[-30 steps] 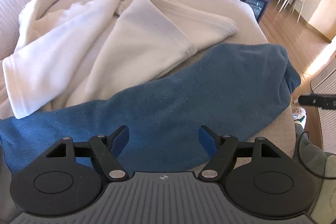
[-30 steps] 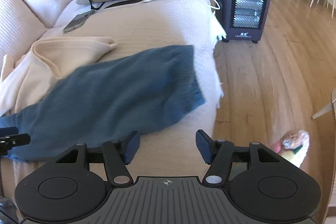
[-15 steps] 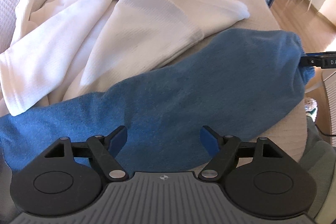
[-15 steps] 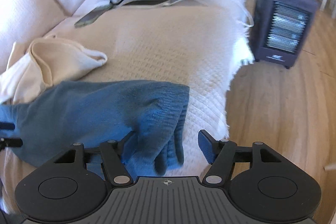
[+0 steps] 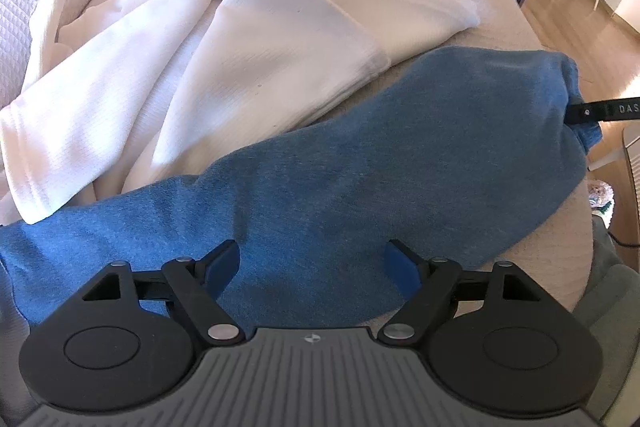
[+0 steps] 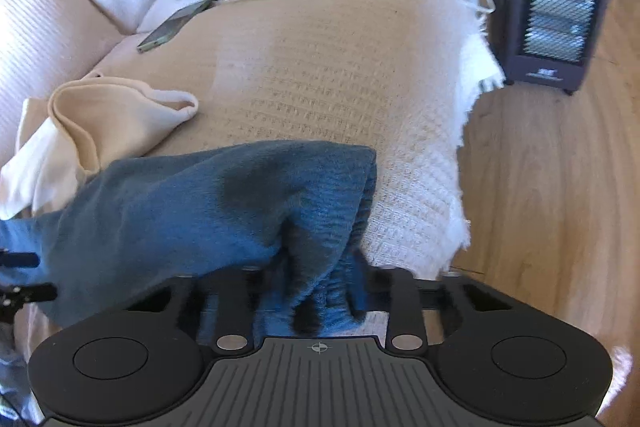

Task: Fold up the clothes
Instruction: 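Grasp the pant cuffs with the right gripper and fold them toward the waistband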

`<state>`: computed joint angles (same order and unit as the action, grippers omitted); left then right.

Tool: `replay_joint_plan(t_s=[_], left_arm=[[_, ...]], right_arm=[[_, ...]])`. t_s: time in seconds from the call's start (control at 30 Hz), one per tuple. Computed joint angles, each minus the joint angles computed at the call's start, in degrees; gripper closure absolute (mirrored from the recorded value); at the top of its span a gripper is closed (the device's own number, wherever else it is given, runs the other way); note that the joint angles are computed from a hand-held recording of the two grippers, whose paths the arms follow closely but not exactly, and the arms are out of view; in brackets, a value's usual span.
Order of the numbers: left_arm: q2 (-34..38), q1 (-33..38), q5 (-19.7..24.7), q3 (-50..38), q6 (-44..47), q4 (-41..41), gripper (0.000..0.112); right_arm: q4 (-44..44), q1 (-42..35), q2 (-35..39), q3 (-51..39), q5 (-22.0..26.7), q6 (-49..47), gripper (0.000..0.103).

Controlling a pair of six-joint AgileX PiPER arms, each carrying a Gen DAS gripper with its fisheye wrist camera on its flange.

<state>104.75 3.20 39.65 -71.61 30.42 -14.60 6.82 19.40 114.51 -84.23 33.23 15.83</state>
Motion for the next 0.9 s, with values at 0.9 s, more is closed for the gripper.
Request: replay_joint_plan(t_s=[0.9], left_arm=[[-8.51,16.2,7.58,7.81,18.52,-20.16,0.03]], right_arm=[[-18.22,18.17,-11.41,-13.77,18.63,24.13,0.086]])
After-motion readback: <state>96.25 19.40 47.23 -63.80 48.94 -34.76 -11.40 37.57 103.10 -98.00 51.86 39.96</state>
